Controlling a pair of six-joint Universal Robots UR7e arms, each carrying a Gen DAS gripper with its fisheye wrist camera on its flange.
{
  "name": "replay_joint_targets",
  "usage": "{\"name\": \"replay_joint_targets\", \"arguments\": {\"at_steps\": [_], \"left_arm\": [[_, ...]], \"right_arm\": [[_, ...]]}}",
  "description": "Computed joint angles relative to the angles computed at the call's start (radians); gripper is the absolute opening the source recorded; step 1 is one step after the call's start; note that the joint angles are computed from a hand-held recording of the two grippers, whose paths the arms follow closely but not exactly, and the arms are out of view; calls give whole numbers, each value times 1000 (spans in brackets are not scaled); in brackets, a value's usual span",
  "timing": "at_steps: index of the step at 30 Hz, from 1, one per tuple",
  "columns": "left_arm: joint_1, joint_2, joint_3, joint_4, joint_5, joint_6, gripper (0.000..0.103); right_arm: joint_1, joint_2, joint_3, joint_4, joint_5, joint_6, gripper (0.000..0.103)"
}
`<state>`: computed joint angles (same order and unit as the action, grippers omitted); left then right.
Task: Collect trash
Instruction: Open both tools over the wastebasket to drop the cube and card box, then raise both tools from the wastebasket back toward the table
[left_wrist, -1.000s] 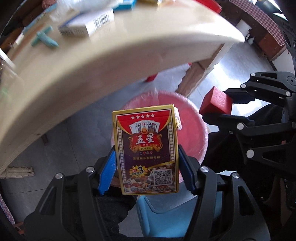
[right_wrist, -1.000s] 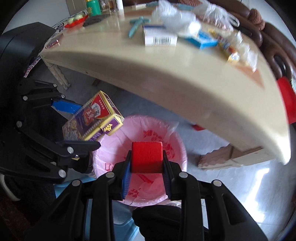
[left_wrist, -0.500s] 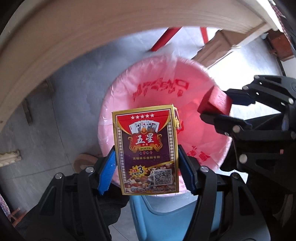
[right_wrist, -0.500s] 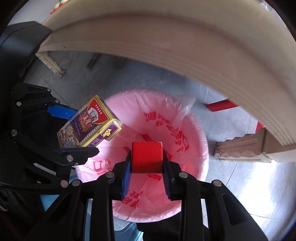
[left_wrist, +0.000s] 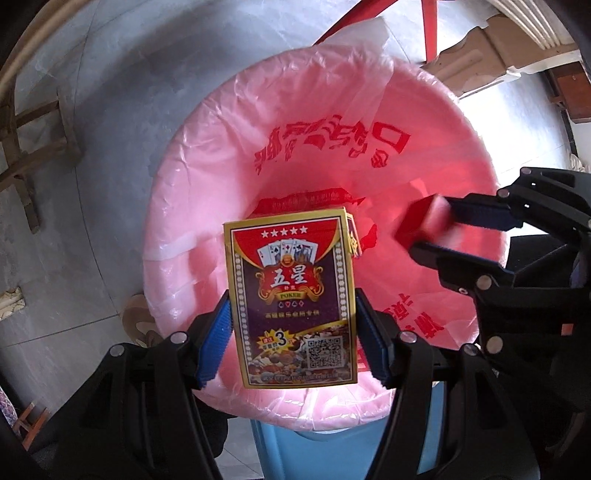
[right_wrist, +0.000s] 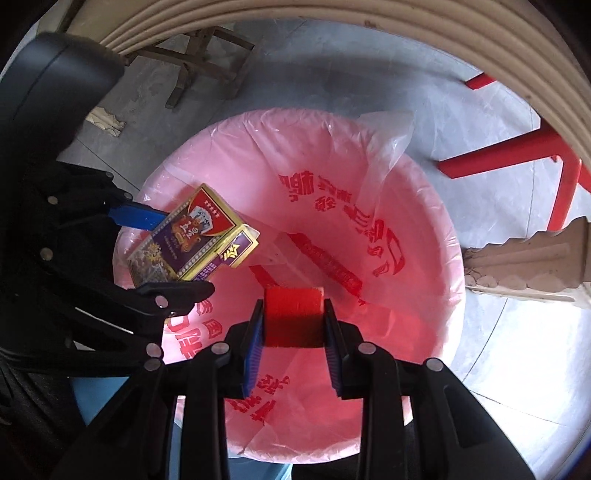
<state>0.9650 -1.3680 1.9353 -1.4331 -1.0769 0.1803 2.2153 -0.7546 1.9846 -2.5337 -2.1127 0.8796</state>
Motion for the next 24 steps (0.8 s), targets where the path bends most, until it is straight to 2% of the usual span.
{"name": "replay_joint_targets", "arguments": {"at_steps": [5, 7, 13, 24], "left_arm": [[13, 16, -16, 20, 13, -17, 62], [10, 11, -8, 11, 29, -9, 69], [-6, -7, 10, -15, 40, 11, 70], [-37, -38, 47, -49, 77, 23, 75]], "right_arm": [[-1, -4, 2, 0, 4, 1, 31], [-2, -2, 1, 9, -8, 7, 41], [-4, -18, 17, -5, -27, 31, 53], [17, -32, 8, 5, -55, 47, 59]]}}
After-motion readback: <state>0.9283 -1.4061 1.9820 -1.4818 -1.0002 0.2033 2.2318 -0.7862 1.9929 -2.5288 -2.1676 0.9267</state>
